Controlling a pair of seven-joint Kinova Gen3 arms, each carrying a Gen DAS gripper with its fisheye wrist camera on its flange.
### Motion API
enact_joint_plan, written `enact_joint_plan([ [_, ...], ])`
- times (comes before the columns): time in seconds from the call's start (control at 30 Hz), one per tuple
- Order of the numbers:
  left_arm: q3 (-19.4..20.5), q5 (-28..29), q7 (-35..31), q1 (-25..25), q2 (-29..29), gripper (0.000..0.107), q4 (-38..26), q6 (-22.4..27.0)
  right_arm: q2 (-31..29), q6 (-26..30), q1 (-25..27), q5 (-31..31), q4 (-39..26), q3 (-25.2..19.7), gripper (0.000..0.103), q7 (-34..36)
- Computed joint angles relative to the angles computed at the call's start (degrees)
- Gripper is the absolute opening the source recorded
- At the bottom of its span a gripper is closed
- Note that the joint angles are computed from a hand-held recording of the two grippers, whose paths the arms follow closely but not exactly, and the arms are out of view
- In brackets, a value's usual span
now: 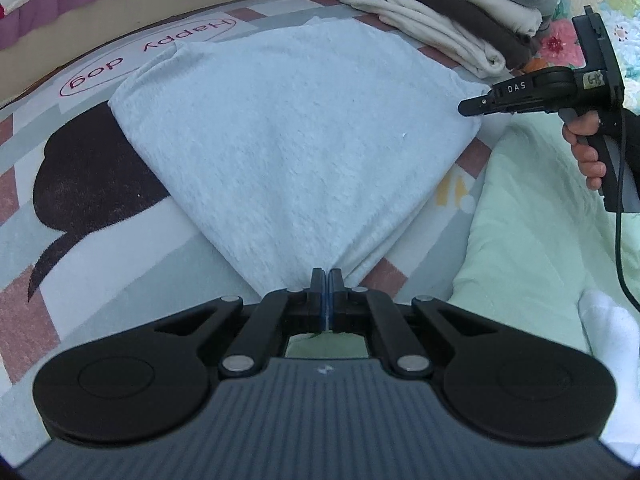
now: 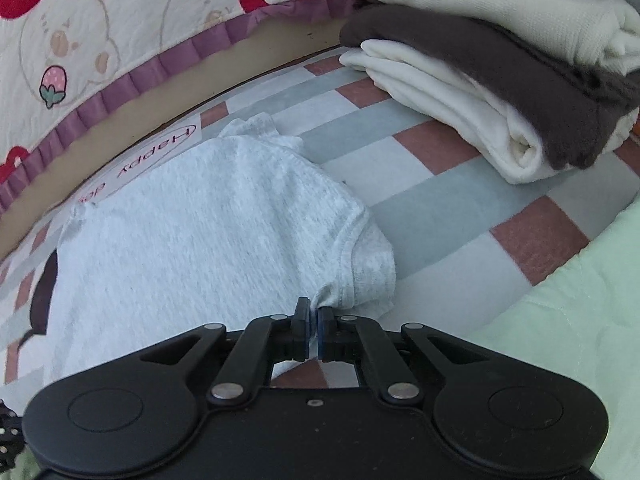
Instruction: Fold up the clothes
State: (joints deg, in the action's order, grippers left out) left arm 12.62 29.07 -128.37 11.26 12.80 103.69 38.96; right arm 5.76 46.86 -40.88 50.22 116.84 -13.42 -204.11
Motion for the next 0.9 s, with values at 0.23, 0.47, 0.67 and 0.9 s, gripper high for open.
enact_joint_plan([
  [0.23,-0.3,-1.2,1.0,0.3,0.2,0.001,-0.7,1.1,3.4,9.2,7.9,-1.6,-5.3,-11.2,0.003,8.7],
  [0.47,-1.1,-0.5,3.4,-0.8,2.4,0.004,-4.0,7.2,3.7,18.8,2.0,-4.4,-7.4,-7.6,0.016,9.6],
  [0.67,-3.4,10.3,-2.1,-7.3,2.1,0.01,-4.5,15.1,5.6,30.5,-11.8,-3.4,-12.0,3.2,0.022,16.0],
  [0.9,-4.1,24.8,-4.6,-15.3,5.2,0.022,-0.8,13.9,7.4,17.7,-3.4,9.6,-15.4,-13.0,0.04,23.2],
])
